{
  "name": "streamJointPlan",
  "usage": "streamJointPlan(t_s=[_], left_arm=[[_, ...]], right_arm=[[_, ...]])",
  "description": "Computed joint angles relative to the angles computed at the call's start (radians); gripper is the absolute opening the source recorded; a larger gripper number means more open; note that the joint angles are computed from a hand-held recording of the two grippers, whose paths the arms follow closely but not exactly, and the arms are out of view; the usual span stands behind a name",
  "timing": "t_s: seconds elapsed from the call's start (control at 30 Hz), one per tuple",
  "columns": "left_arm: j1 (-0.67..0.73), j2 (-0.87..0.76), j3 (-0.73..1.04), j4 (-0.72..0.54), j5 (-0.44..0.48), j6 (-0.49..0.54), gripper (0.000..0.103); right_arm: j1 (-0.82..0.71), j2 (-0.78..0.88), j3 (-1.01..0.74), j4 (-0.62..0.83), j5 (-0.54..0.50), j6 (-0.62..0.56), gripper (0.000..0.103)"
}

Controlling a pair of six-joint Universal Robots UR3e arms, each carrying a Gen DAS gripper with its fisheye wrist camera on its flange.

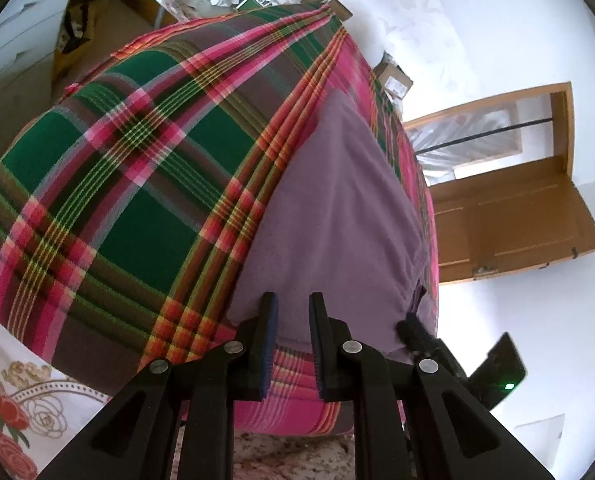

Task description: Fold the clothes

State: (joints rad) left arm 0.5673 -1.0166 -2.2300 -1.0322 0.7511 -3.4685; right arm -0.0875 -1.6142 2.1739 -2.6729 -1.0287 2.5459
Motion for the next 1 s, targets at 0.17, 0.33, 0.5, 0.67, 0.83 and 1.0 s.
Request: streamJointPlan(t_s=[0.17,0.33,0.5,0.67,0.83,1.0], left_arm=[[0.020,0.013,-0.004,0.001,-0.005,0.003,0.016],[0.070,0.065,-0.024,-0.040,0.004,0.019,0.016],[0.085,0.074,-0.026,-0.071,0.015,0.025,0.023],[0.088,0.067,-0.032,-0.069,-0.007,0.046,0.032],[0.086,0.049,-0.016,-0.083,-0.008,0.056,0.032],[0.071,0.049,-0.015,-0.073,0.007,0.059,0.032]], right_arm=[[0.013,-0.049,-0.025,0.043,0.001,0.006,0.032],[0.073,-0.035,-0.032,-0.038,0.003,0.015,0.032],[0.157,-0.011,-0.016,-0.172,-0.029,0.042,0.037],[0.207,-0.011,-0.003,-0.238,-0.157,0.059,0.038],[0.146,-0.042,0.007,-0.172,-0.223,0.072,0.038],[0.049,-0.146,0.093,-0.205,-0.009,0.074,0.038]])
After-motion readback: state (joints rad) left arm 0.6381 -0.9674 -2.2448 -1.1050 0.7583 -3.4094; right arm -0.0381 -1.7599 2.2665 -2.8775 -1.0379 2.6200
